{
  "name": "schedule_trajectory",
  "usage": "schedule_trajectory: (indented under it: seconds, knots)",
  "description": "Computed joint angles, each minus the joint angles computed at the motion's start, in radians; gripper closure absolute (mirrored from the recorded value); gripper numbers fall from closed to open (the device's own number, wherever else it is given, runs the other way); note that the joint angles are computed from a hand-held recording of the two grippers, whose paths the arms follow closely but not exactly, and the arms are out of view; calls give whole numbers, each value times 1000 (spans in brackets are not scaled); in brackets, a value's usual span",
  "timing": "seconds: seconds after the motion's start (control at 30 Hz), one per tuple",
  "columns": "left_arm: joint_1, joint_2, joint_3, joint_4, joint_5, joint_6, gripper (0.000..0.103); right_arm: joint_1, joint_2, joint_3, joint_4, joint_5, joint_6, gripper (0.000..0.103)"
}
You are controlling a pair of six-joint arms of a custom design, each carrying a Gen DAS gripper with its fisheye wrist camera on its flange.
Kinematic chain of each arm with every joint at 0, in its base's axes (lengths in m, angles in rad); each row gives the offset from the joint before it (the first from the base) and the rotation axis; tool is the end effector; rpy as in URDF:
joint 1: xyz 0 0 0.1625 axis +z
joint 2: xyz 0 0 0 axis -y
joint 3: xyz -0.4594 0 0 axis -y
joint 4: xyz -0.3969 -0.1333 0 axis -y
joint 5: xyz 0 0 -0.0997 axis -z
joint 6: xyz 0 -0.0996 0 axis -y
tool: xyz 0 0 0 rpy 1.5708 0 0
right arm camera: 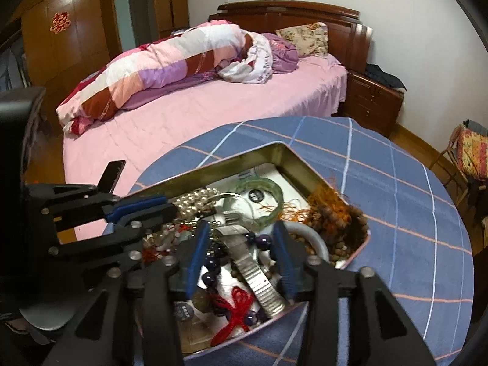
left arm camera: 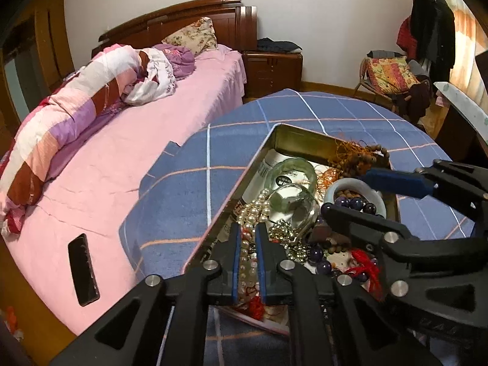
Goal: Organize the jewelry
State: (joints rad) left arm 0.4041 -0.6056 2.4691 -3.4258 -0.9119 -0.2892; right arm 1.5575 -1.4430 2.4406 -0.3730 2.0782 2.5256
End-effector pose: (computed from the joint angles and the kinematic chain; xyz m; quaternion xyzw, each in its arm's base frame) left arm -0.2566 -0.3210 -0.0356 0.4032 0.8560 -0.2122 0.2442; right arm 0.0811 -0.2872 0.1529 0.1465 -0.8568 0.3503 0.3490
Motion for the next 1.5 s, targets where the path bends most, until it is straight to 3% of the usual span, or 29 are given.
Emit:
schedule_trajectory:
  seconds: [0.03, 0.1, 0.17, 0.33, 0.6, 1.5]
  knots:
    - [-8, -6, 5, 5, 8, -15, 79, -2, -16, 10, -5, -2, 4, 38]
    - [-21, -18, 24, -17, 11, -43, 54, -2, -50, 29, -12, -3, 14, 34]
    - [-47, -21, 41, -36, 38, -74, 40, 1, -88, 50, -13, 0, 26, 31]
    - [-105, -63, 85, -48, 69, -133, 39, 29, -168, 100, -31, 19, 32, 22]
    - [-163, -120, 132, -62, 119, -177, 38, 86, -224, 142, -62, 56, 49, 19]
    - [-184, -137, 141, -50, 116, -195, 37, 72, -302, 171, -53, 49, 33, 15]
